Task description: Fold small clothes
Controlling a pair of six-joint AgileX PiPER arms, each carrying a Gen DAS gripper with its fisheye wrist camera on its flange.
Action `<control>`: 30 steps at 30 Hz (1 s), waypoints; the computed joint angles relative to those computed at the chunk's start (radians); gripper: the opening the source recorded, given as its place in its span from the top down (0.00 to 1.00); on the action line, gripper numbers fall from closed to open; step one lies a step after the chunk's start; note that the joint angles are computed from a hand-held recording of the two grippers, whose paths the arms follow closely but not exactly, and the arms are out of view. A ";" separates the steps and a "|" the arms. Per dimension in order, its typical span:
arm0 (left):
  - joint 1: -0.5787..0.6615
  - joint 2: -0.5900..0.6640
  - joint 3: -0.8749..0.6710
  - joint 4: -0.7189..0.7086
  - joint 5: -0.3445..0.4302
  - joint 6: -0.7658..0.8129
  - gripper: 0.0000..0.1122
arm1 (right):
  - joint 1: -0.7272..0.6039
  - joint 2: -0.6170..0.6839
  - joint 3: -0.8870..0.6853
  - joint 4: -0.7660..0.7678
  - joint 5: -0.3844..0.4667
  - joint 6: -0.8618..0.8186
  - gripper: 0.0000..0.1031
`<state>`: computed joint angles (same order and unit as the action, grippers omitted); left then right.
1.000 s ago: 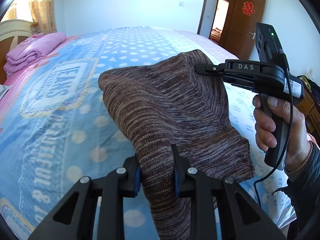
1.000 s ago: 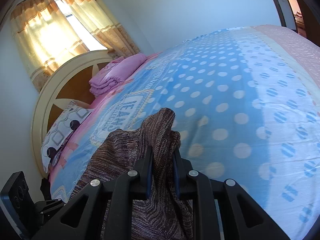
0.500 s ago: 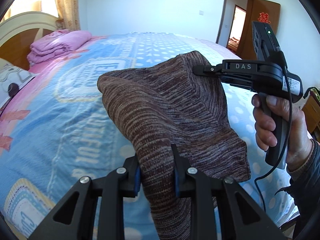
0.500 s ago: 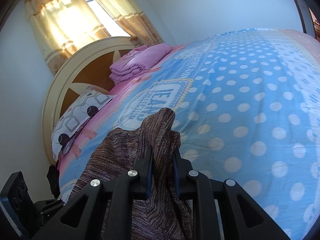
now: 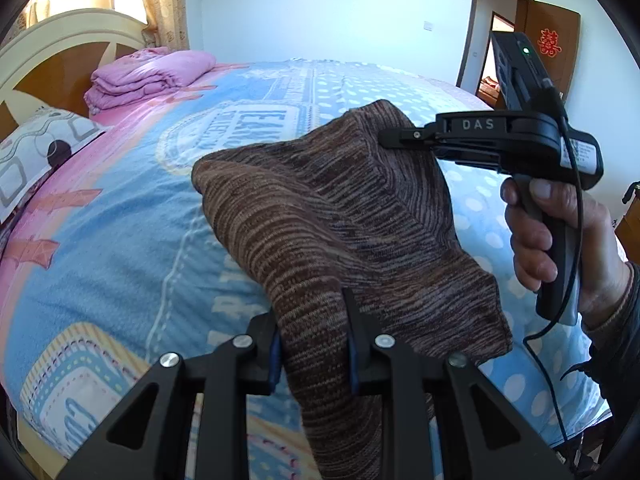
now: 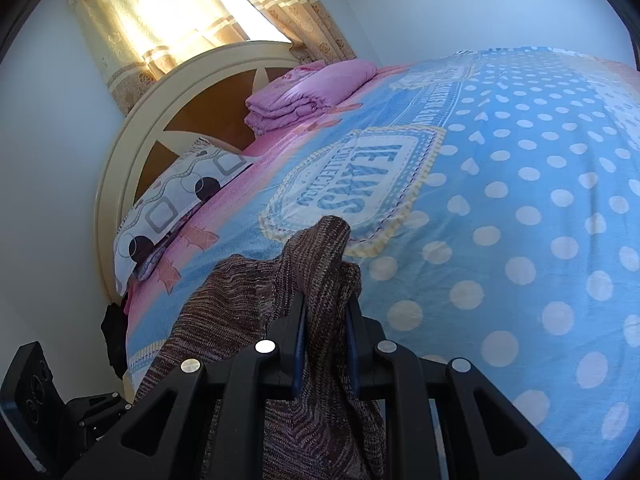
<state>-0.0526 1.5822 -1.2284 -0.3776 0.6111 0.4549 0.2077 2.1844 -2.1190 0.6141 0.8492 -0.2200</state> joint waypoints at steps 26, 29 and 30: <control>0.073 -0.002 0.115 -0.057 -0.065 0.111 0.77 | 0.075 0.220 -0.333 -0.132 0.144 0.156 0.84; 0.067 0.006 0.122 -0.042 -0.075 0.096 0.77 | 0.074 0.237 -0.347 -0.141 0.150 0.166 0.84; 0.066 0.007 0.124 -0.039 -0.079 0.095 0.77 | 0.073 0.243 -0.355 -0.143 0.155 0.168 0.84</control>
